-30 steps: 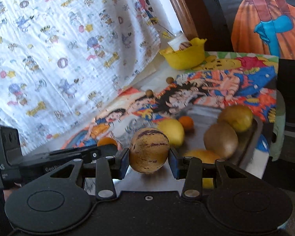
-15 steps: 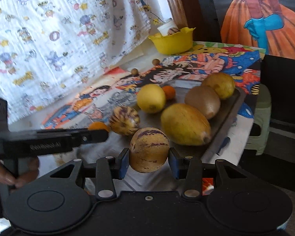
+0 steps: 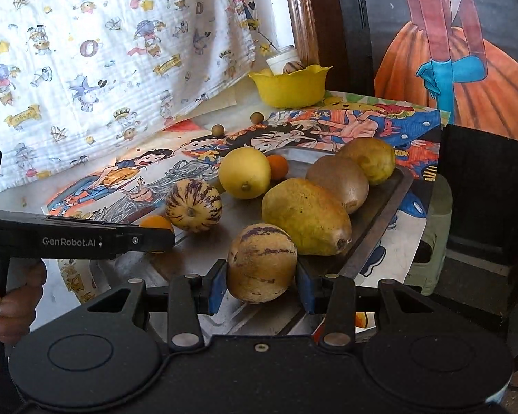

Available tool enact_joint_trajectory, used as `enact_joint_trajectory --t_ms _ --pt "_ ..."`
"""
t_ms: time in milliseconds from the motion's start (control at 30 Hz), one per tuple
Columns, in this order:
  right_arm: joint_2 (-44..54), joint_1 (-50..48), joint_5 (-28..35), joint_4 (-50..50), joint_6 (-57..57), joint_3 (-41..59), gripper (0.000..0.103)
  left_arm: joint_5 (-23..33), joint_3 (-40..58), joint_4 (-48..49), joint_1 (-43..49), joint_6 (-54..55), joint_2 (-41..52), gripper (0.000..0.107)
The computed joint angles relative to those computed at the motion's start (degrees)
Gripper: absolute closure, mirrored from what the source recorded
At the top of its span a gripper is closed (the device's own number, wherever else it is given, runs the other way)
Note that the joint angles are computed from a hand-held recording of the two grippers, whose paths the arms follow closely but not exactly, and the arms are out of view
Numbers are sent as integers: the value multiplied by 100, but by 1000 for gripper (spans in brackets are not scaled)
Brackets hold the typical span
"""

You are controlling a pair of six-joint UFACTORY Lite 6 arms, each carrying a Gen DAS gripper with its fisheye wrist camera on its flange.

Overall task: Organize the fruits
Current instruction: 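Carry both fruits over the gray tray and lower them onto it, then open both tools to release the fruits on the tray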

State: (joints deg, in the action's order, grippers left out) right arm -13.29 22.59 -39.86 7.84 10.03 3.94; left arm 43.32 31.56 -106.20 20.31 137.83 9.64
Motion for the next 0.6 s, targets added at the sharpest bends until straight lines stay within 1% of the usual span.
enact_joint_trajectory --t_ms 133,267,467,600 --pt "184 296 -292 479 -278 -14 57 -1 62 -45 -34 -30 60 71" --pt "306 331 -401 483 -113 3 57 22 67 -79 -34 -11 90 71" --pt "222 423 -411 603 -95 -69 56 60 93 50 16 -178 104 70" --pt "-96 651 -276 938 -255 -201 51 170 165 378 145 -545 148 70"
